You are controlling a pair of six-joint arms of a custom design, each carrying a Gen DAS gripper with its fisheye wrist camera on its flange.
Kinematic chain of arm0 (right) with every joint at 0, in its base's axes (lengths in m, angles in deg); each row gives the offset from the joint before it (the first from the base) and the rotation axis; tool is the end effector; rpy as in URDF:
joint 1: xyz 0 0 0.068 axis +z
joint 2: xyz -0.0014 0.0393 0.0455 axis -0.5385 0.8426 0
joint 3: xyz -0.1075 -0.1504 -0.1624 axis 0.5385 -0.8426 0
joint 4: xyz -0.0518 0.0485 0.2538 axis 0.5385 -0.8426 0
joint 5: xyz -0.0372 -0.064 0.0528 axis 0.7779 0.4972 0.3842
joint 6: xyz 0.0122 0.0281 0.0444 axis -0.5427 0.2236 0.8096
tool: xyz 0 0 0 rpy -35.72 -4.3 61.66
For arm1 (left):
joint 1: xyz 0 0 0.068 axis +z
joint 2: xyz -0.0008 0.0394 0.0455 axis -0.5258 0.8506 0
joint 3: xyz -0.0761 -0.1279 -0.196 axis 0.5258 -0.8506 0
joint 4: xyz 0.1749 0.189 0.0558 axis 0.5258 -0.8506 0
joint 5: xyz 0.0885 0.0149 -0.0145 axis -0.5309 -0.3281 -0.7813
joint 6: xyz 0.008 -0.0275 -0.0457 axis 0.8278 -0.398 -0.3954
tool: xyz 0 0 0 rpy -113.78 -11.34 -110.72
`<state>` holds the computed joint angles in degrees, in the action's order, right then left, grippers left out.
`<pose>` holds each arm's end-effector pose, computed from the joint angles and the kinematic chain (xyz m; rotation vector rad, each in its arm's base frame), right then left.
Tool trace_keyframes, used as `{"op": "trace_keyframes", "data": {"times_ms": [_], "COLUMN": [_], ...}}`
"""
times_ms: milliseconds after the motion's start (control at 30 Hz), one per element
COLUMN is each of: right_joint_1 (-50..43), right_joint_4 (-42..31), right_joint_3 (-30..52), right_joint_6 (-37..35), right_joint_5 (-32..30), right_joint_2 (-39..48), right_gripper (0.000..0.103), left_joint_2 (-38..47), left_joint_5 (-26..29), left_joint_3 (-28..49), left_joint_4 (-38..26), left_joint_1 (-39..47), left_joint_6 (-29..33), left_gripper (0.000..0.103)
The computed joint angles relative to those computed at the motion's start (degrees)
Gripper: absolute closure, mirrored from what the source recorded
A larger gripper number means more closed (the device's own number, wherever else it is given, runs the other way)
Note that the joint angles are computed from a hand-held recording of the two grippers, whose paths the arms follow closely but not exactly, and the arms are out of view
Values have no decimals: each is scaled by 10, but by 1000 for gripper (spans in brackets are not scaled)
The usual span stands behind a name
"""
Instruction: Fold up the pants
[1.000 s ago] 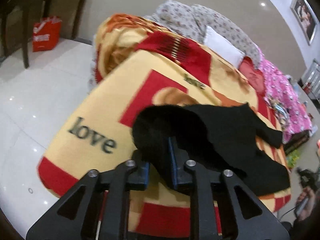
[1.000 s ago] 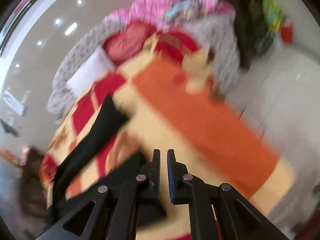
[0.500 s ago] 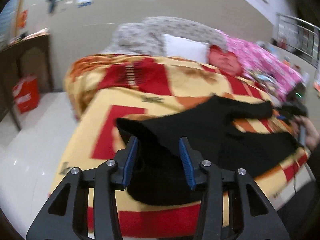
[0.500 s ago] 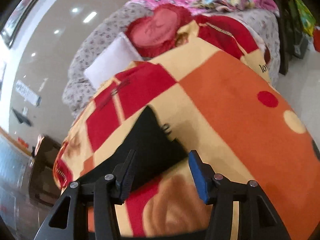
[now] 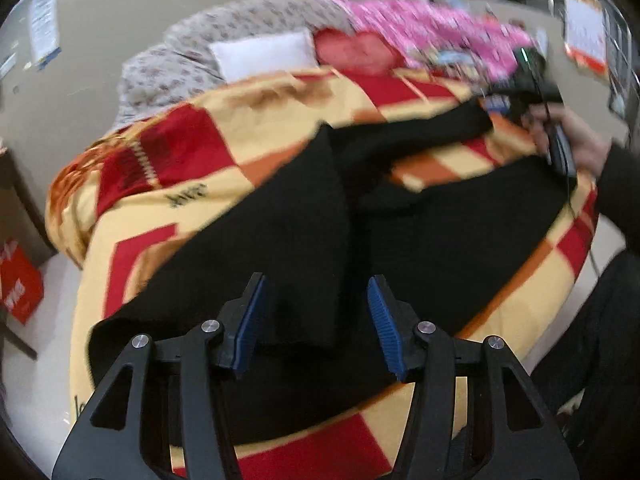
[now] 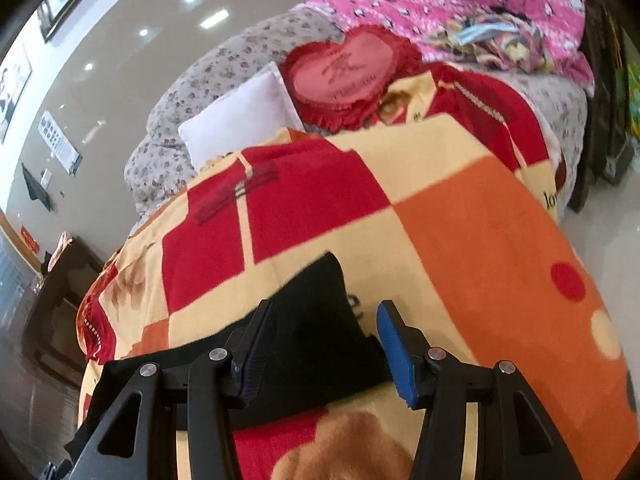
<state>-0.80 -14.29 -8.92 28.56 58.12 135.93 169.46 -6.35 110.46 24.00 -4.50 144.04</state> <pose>0.2328 0.1236 0.0758 0.8176 2.1155 0.2529 0.2939 0.1232 0.0510 1.0483 2.1074 -0.3515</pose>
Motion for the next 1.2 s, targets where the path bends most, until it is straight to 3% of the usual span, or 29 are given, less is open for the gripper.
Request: {"op": "trace_keyframes", "data": {"times_ms": [133, 167, 200, 233, 300, 367, 467, 600, 700, 767, 867, 933, 1033, 1100, 1200], "right_joint_1": [-12, -15, -25, -34, -49, -43, 6, 128, 261, 333, 387, 380, 284, 193, 107], "right_joint_4": [12, 18, 43, 70, 114, 145, 123, 6, -100, -115, -121, -127, -21, 56, 115], "right_joint_3": [15, 15, 8, -1, -17, -35, -55, -67, -56, -53, -60, -77, -141, -144, -95], "right_joint_6": [-42, -46, -54, -59, -72, -82, -95, -83, -6, 29, 103, 162, 189, 179, 132], "right_joint_5": [-20, -25, -46, -65, -98, -96, -38, 87, 216, 286, 330, 316, 203, 105, 43], "right_joint_2": [24, 30, 38, 44, 50, 38, -33, -173, -256, -271, -271, -274, -247, -166, -40], "right_gripper": [52, 52, 54, 58, 88, 92, 93, 93, 93, 93, 93, 93, 93, 93, 91], "left_joint_2": [-5, -2, 2, 2, -4, -14, -18, 24, 68, 89, 111, 120, 143, 163, 199], "left_joint_5": [-48, -53, -53, -45, -23, -4, 22, 23, -1, -13, -30, -36, -61, -86, -129], "left_joint_3": [-60, -61, -49, -41, -34, -30, -3, 108, 186, 219, 244, 246, 259, 279, 320], "left_joint_4": [146, 162, 152, 147, 152, 163, 188, 171, 149, 139, 145, 155, 159, 148, 134], "left_joint_1": [-22, -22, -21, -17, -4, 7, 25, 27, 8, -2, -12, -15, -29, -47, -79], "left_joint_6": [-44, -60, -74, -96, -137, -176, -259, -387, -431, -449, -477, -496, -505, -503, -509], "left_gripper": [54, 77, 91, 94, 97, 98, 98, 98, 98, 98, 98, 98, 98, 98, 98]}}
